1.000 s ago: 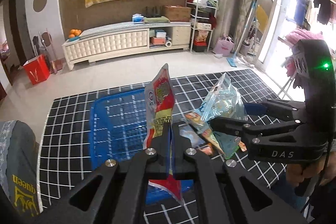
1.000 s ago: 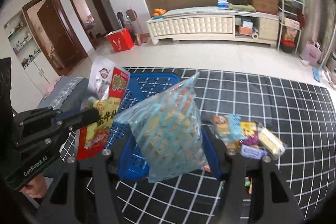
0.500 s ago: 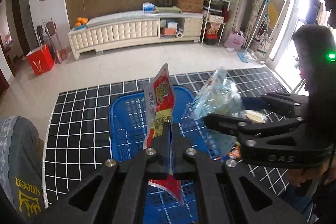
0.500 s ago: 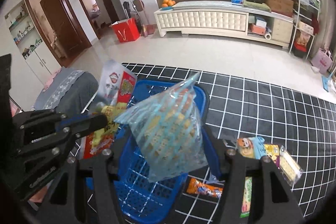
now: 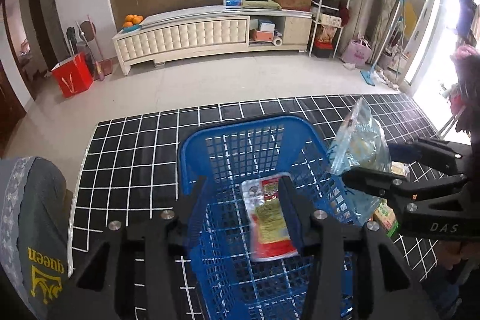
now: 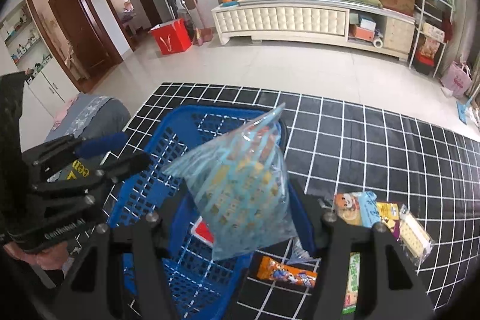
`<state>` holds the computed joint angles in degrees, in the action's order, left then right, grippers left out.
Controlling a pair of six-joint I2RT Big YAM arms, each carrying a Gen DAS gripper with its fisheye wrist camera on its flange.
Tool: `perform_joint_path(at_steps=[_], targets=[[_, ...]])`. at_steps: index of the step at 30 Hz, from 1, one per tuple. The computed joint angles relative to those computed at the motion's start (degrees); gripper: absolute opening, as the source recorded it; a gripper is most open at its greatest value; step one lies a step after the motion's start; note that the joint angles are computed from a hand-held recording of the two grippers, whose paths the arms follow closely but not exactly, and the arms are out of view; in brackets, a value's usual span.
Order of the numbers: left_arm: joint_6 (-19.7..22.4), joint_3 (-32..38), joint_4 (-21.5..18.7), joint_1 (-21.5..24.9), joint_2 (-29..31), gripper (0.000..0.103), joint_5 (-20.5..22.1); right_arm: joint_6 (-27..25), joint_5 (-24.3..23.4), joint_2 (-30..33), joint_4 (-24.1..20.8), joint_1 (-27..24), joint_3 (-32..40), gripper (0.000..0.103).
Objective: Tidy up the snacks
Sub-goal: 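Drop the sausage pack into the basket with the left tool while the right tool drops the candy bag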
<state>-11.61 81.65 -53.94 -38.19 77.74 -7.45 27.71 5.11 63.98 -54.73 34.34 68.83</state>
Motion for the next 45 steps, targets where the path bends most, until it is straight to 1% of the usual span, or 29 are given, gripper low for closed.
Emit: perform_joint_path(at_steps=[3,9,12,16,17,18,19,26,27,31,35,39,41,43,44,45], targets=[[-0.48,-1.06,-0.14,0.74,-1.24,0.045,0.81,0.53,-0.10,-0.08,-0.52,0.33,0.69,0.065],[-0.76,-2.81,-1.12,1.54,-4.16,0.045,0.55,0.52,0.37,0.96,-1.15,2.15,3.12,0.065],[-0.73,-3.54,-1.38,1.97,-5.40,0.055,-0.07,0.42,-0.01,2.40,-1.16,2.91,4.44,0.065],[-0.03,-4.65,-1.59,2.79,-6.83,0.055,-0.27,0.17,-0.20,5.06,-1.24,4.40,6.38,0.065],[0.36,-5.03,-1.56,3.26,-7.18,0.057,-0.37,0.05,-0.33,5.56,-1.24,4.54,6.71,0.065],[0.69,-5.37,-1.45,3.68,-7.39,0.063,-0.41,-0.12,-0.62,6.29,-1.14,4.73,7.15,0.065],[0.97,-5.69,-1.34,4.20,-7.58,0.065,-0.38,-0.26,-0.94,7.14,-1.15,4.85,7.68,0.065],[1.34,-6.69,-1.04,7.52,-6.80,0.065,1.84,-1.48,-1.89,12.14,-1.32,4.62,10.52,0.065],[1.38,-6.82,-0.87,8.01,-6.54,0.065,2.67,-1.58,-1.80,12.66,-1.40,4.67,10.80,0.065],[1.54,-7.11,-0.41,8.61,-5.51,0.065,3.31,-1.96,-1.48,15.03,-2.05,4.06,11.86,0.065],[0.74,-7.17,0.08,9.14,-4.64,0.065,4.34,-1.59,-1.75,16.65,-1.98,2.89,11.50,0.065],[0.62,-7.63,0.35,9.34,-4.17,0.065,3.94,-2.24,-3.41,17.82,-1.56,2.22,11.22,0.065],[0.12,-7.79,0.55,9.40,-4.13,0.065,3.28,-2.62,-2.62,18.15,-1.15,2.30,11.25,0.065],[0.04,-7.84,0.83,9.35,-4.07,0.065,3.29,-3.43,-2.04,18.34,-0.57,2.44,11.15,0.068],[0.01,-7.93,0.90,9.39,-4.10,0.065,3.43,-4.59,-2.64,18.97,-0.90,2.37,11.62,0.076],[-0.09,-7.96,0.81,9.36,-4.07,0.065,3.42,-5.36,-2.42,19.43,-1.32,2.45,12.07,0.082]])
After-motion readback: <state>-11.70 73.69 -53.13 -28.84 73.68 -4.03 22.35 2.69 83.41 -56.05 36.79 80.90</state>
